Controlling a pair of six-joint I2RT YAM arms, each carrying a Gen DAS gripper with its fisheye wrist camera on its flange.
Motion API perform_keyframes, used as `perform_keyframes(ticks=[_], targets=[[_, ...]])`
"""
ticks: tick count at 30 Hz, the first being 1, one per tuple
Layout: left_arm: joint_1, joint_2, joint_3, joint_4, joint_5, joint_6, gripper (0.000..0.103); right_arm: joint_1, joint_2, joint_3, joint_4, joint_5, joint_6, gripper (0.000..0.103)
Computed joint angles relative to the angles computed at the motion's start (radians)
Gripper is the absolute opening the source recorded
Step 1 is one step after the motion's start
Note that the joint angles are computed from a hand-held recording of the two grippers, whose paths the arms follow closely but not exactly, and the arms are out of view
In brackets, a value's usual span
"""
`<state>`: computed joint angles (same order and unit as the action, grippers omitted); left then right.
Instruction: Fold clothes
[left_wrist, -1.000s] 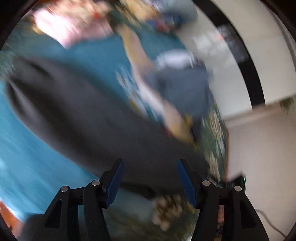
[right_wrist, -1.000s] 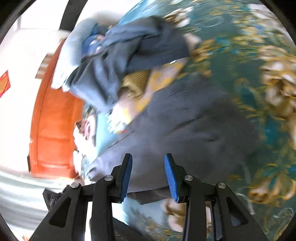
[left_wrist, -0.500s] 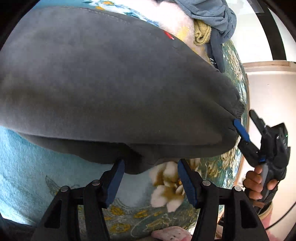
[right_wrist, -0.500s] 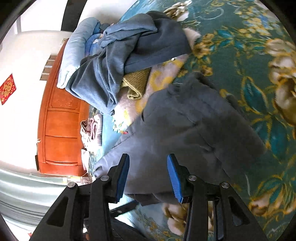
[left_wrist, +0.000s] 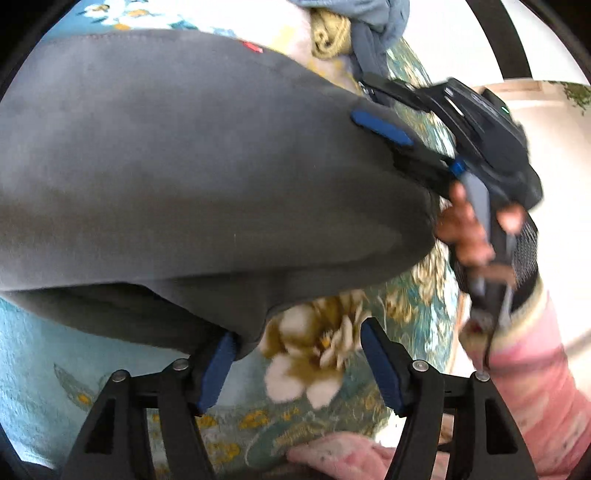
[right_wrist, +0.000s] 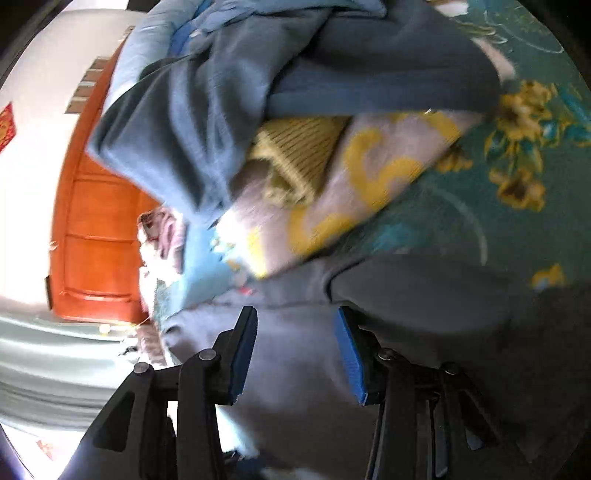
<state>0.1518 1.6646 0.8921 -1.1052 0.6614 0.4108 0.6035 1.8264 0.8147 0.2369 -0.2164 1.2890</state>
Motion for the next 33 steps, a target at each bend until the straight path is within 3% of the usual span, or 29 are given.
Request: perform_keyframes(ticks=[4,8,12,15,18,20,22,24,27,30,33], targets=[[-0.011,0.006,0.004,-0.026,-0.009,0.017,0.070,-0.027,0.049,-0.024,0.051,-0.025,0.040,0.045],[-0.046,-0.005,-0.005,-0.031,-0.057,0.038,0.070,-0.037,0.067,-0.002,0.022,0.027,0.033,0.045],[-0.050,0.001,-0.012,-0.021,-0.068,0.015,0.071,-0.051,0.101,0.016,0.014,0.004,0.040,0.045],[0.074,0.055,0.022,-0.083,-0.021,0.030,0.072,-0.054,0.036,-0.051,0.080,-0.009,0.050,0.045],[0.253,0.092,0.102,-0.226,0.043,0.137,0.073,-0.050,-0.092,-0.164,0.166,0.005,0.060,0.045],[0.387,0.100,0.184,-0.292,0.055,0.202,0.075,-0.034,-0.213,-0.254,0.193,0.044,0.076,0.055],[0.549,0.119,0.293,-0.298,0.064,0.205,0.076,-0.005,-0.309,-0.318,0.189,0.066,0.090,0.056],[0.700,0.177,0.412,-0.251,0.087,0.123,0.076,0.041,-0.404,-0.371,0.158,0.097,0.104,0.056],[0.897,0.341,0.613,-0.133,0.114,-0.124,0.078,0.155,-0.436,-0.412,0.160,0.162,0.164,0.056],[0.971,0.470,0.782,-0.028,0.056,-0.282,0.078,0.242,-0.360,-0.390,0.167,0.148,0.230,0.056],[0.967,0.591,0.940,0.015,-0.010,-0.344,0.078,0.295,-0.230,-0.342,0.170,0.138,0.292,0.056]])
